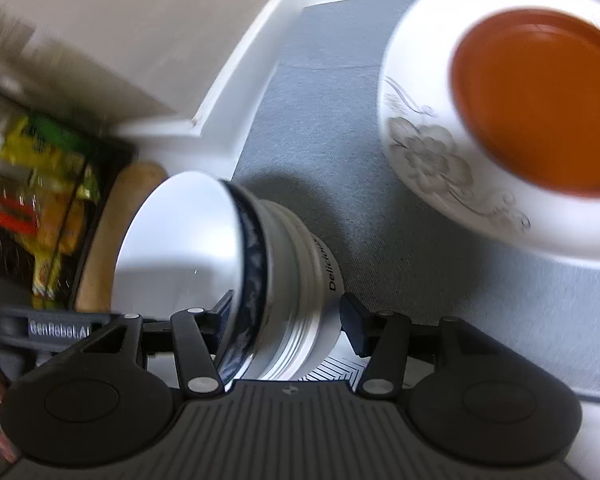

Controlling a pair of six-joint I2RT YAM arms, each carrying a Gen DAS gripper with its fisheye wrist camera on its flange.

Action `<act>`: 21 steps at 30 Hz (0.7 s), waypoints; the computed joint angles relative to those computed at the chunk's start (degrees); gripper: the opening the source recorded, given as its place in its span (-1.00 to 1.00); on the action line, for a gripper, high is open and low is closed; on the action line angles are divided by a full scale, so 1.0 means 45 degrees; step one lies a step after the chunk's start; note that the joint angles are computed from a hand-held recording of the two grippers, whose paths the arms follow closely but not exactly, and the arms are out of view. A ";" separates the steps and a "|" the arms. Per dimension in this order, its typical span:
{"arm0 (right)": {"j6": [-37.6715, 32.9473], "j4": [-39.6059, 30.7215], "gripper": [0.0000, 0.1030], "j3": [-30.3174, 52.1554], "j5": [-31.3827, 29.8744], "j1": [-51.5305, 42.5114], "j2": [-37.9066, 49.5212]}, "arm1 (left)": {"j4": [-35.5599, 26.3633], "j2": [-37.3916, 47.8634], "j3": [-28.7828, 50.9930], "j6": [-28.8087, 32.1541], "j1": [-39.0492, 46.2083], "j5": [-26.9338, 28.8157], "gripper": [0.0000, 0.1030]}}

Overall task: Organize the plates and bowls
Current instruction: 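Lower the bowl stack onto the brown plate on the floral plate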

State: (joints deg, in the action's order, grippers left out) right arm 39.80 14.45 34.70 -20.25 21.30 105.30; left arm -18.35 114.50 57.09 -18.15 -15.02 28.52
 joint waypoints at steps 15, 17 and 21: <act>-0.0062 -0.1118 -0.17 -0.0218 0.0851 0.0251 -0.1371 | -0.1527 -0.0861 0.0347 -0.0581 -0.0952 -0.1209 0.01; -0.0250 -0.1449 -0.18 -0.0130 0.0947 0.0292 -0.1509 | -0.1654 -0.0775 0.0514 -0.0776 -0.1096 -0.1258 0.01; -0.0254 -0.1927 -0.18 -0.0161 0.1047 0.0294 -0.1914 | -0.2009 -0.0718 0.0869 -0.0950 -0.1351 -0.1451 0.02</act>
